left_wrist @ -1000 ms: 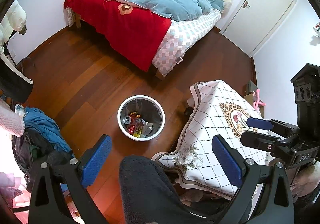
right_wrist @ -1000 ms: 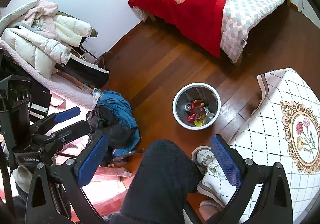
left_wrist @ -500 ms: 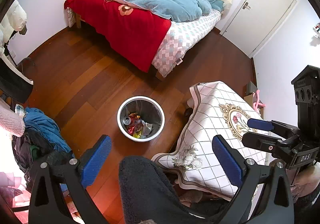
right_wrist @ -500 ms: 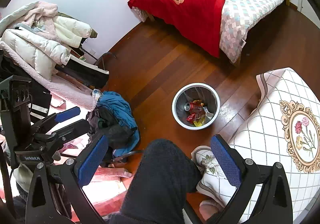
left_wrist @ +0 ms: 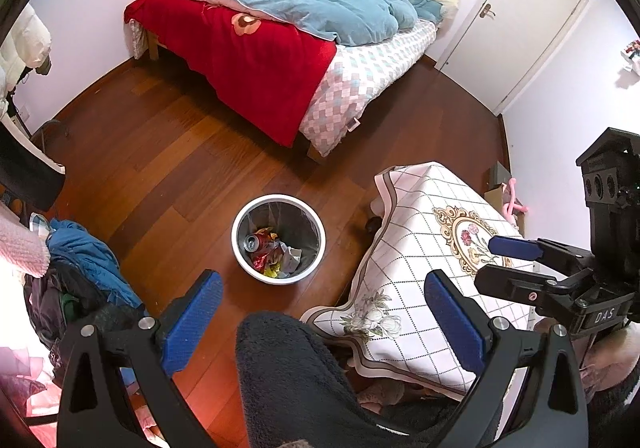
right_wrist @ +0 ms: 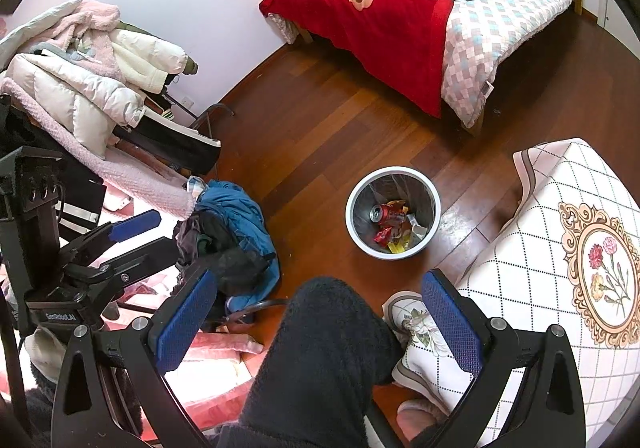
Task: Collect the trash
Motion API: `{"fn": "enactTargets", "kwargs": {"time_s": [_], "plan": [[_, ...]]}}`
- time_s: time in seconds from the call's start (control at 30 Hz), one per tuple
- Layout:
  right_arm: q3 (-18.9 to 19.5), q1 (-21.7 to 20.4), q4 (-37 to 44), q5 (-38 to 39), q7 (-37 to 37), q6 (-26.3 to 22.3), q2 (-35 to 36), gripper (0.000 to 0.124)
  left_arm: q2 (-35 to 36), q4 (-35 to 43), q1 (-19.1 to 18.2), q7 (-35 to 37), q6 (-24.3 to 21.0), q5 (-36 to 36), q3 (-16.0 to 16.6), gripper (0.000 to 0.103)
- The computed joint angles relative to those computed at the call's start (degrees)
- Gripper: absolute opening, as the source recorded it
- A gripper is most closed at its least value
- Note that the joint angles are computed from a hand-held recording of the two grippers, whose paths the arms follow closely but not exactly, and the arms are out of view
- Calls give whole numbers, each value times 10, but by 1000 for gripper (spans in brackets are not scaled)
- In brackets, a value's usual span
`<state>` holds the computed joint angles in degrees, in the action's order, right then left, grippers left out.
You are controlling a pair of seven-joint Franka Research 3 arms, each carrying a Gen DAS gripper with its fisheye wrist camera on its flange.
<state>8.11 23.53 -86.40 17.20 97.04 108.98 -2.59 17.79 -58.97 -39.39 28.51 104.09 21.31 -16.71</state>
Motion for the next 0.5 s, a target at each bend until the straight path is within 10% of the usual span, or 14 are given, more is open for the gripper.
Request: {"fn": "enactTargets", "kwargs": {"time_s": [0.5], "plan": [[1,1,-12,0,2,1,-8,103,13,19,-9,-2,-12,2,3,103]]}}
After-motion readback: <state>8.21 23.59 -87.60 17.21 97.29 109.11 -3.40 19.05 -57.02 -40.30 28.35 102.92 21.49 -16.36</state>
